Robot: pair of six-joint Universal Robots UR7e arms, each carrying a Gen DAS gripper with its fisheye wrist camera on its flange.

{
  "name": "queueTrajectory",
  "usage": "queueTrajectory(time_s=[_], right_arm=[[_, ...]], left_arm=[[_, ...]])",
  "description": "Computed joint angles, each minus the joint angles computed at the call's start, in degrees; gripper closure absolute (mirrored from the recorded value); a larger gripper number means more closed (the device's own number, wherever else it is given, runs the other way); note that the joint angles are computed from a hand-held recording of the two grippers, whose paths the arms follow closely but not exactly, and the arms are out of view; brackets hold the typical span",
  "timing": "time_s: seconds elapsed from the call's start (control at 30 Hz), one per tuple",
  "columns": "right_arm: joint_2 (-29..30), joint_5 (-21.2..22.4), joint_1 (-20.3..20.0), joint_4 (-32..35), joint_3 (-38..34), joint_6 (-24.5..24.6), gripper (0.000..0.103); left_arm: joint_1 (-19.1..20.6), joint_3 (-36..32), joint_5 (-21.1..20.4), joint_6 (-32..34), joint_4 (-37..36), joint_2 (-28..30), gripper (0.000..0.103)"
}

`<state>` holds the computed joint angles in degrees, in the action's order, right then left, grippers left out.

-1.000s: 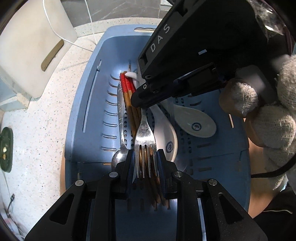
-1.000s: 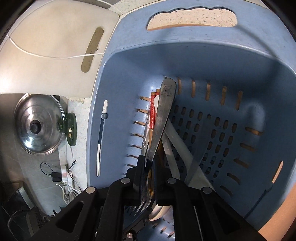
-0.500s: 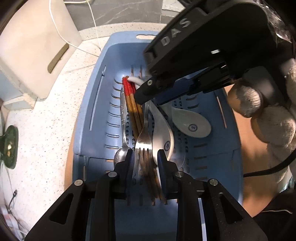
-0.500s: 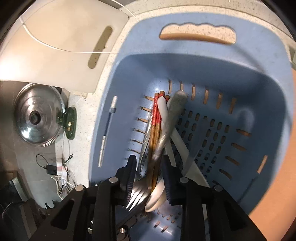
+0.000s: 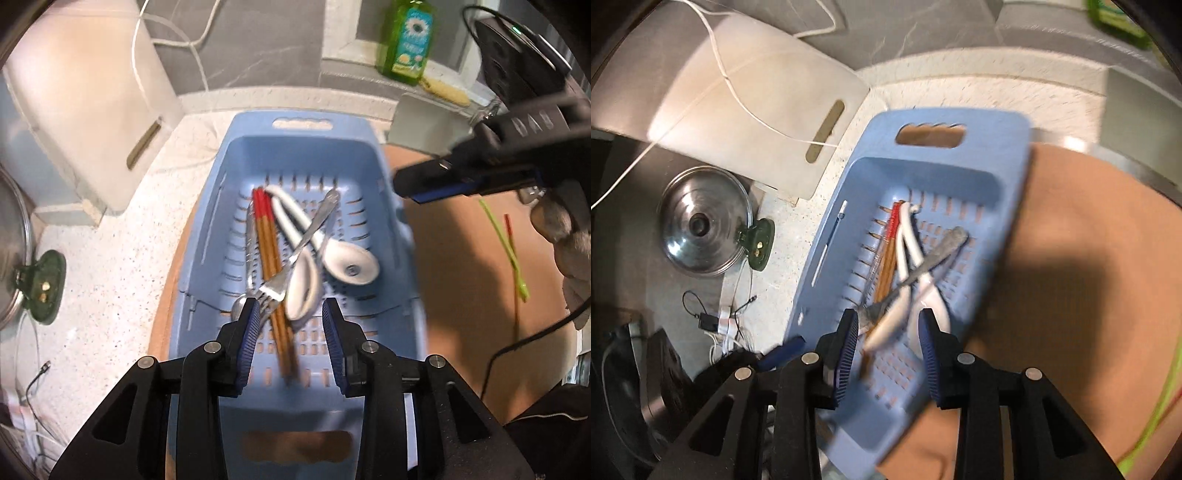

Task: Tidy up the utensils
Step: 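Open both tools and withdraw them toward the green spoon and chopstick, then lower the left tool onto the green spoon while the right tool approaches the chopstick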

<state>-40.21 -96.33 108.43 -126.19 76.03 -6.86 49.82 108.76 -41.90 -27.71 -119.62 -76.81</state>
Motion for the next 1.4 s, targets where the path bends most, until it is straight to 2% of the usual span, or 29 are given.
queueTrajectory(time_s=[0.07,0.13,0.37,0.6,0.8,0.93,1.13,1.4], right_arm=[[-3.5,-0.7,-0.6,-2.8,3.8,-2.6,0.070],[-7.0,-1.5,-1.2,-6.2,7.7,-4.8,0.062],[-18.3,-3.7,-5.0,-16.6,19.6,-10.8,0.061],[-26.1,-5.4,-10.7,-19.5,25.9,-11.0,0.061],[-28.6,-6.9,-14.7,-18.8,28.1,-10.5,0.061],[-29.6,-6.1,-17.1,-18.0,28.3,-8.3,0.061],[-31.3,-4.7,-19.2,-18.4,29.4,-7.1,0.061],[-32.8,-3.3,-20.5,-19.2,30.6,-5.7,0.063]], left_arm=[[-0.9,-0.2,-0.2,0.7,-1.4,0.5,0.070],[-2.1,0.2,-0.5,1.4,-3.2,1.2,0.070],[-4.1,0.5,-3.9,5.1,-10.9,6.6,0.070],[-6.0,-0.2,-9.1,6.9,-15.9,12.3,0.070],[-7.2,-1.9,-14.1,8.9,-18.9,18.2,0.069],[-6.9,-4.6,-16.7,9.9,-20.3,22.7,0.069],[-4.8,-11.1,-17.3,9.3,-21.3,28.1,0.069],[-2.4,-19.5,-16.9,8.4,-16.0,33.6,0.070]])
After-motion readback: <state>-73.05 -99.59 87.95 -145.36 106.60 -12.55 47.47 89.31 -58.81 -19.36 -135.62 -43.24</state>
